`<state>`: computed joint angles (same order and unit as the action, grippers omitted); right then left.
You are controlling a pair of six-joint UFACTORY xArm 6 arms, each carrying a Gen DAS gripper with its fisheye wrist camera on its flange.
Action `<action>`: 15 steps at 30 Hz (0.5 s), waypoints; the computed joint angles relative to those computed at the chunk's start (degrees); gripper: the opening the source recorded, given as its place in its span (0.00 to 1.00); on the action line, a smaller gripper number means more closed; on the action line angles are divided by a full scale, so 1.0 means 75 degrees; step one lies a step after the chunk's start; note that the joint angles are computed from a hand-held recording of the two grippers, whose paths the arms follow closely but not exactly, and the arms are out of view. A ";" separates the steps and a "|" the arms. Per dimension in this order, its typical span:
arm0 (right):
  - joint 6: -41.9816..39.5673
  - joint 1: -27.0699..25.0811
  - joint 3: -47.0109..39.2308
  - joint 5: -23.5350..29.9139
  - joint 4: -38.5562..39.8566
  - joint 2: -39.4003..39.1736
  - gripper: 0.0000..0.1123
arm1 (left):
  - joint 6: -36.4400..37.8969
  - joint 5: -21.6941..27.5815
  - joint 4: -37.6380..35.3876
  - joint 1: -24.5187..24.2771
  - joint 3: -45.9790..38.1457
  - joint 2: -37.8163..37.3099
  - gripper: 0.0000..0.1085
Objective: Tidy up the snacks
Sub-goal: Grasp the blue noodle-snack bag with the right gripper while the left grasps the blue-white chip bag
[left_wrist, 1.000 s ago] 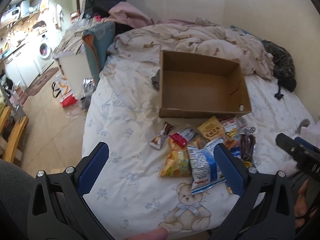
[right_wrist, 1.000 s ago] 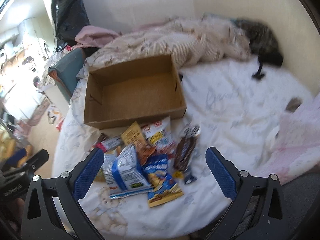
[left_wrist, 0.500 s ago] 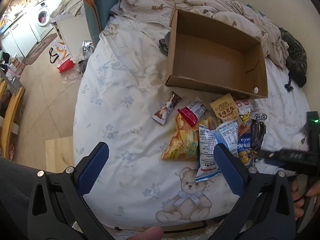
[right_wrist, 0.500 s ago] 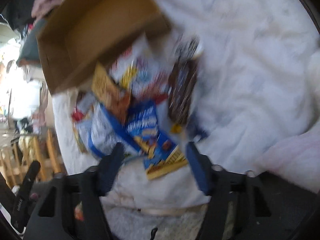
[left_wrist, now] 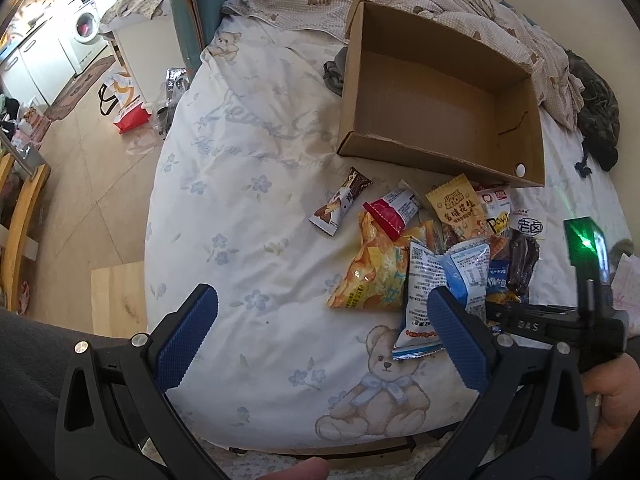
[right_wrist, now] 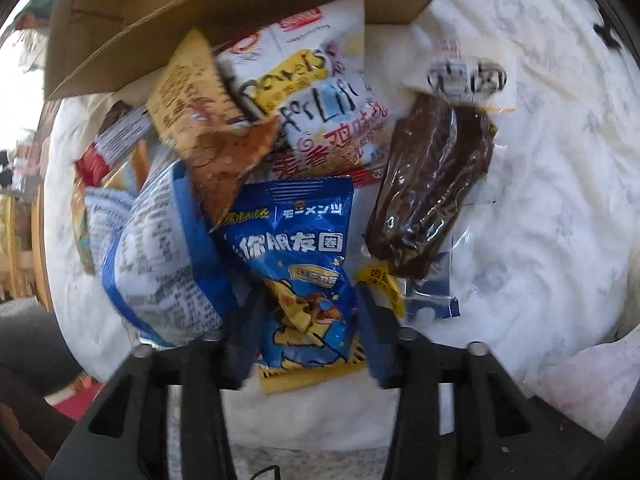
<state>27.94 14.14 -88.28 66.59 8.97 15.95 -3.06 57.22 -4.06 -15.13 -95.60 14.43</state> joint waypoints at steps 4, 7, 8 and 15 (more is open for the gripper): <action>0.0115 0.0038 0.0579 -0.0278 0.0414 -0.0743 0.26 | 0.0174 0.0059 -0.0011 -0.0060 -0.0012 -0.0022 0.95; 0.0097 0.0084 0.0939 -0.0421 0.0477 -0.1291 0.25 | 0.0238 0.0219 0.0013 -0.0138 -0.0124 0.0040 0.95; 0.0140 0.0102 0.1075 -0.0529 0.0424 -0.1515 0.25 | 0.0254 0.0303 -0.0020 -0.0166 -0.0183 0.0083 0.95; 0.0621 -0.0317 0.2727 -0.3092 0.0828 -0.2789 0.25 | 0.0234 0.1008 -0.0239 -0.0668 -0.0699 0.0613 0.95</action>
